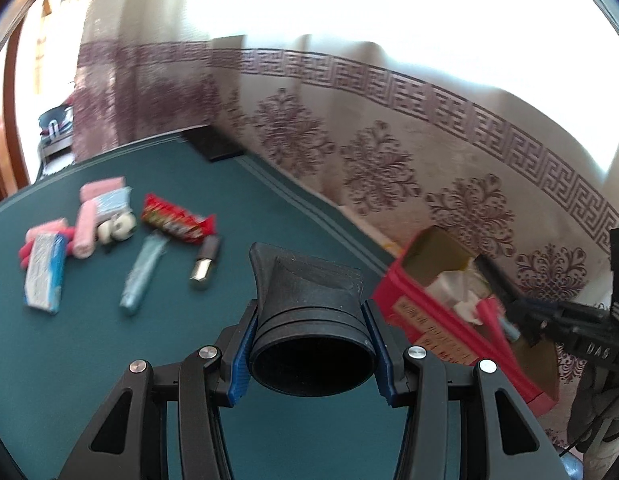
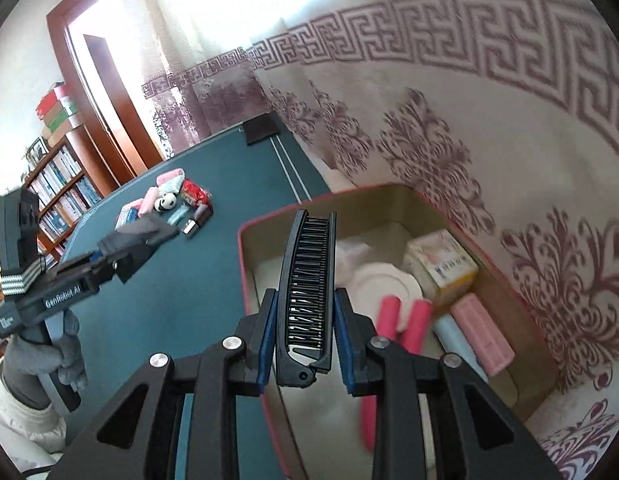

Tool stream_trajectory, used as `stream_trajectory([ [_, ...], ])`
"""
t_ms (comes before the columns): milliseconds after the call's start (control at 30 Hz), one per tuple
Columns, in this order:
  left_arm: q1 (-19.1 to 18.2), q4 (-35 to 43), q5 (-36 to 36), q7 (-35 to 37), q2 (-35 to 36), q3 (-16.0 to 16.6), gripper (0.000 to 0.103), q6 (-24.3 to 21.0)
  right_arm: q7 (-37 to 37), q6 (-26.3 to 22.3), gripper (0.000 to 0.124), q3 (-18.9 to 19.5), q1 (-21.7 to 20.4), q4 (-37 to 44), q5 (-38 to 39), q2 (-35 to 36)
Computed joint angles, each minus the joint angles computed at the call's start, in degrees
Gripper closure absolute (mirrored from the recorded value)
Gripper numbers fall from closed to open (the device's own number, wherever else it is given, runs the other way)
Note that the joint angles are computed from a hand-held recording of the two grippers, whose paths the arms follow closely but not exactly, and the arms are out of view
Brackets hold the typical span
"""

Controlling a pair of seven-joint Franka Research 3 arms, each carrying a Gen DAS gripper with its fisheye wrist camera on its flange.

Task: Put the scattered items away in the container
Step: 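Carry the nozzle and comb to the red box and open both tools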

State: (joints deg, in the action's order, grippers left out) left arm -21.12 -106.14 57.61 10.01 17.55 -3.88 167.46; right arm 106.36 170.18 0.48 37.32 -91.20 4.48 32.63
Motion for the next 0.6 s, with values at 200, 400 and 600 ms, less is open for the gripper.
stream_trajectory([
  [200,-0.4,6.0,-5.7,8.3,3.8,-1.9,0.052,-1.4,-3.4,0.6,0.093,4.0,-3.7,-2.2,4.1,-0.8],
  [400,-2.1,12.8,-11.2,17.0,7.9,-2.5,0.052,-3.0,-2.9,1.6,0.093,0.6,-0.9,-3.4,2.5,-1.2],
  [600,-3.3,21.2,-18.1,27.5,13.6,-3.8,0.052,-4.4,-1.9,3.3,0.093,-2.4,1.7,-4.9,-0.9,-2.1],
])
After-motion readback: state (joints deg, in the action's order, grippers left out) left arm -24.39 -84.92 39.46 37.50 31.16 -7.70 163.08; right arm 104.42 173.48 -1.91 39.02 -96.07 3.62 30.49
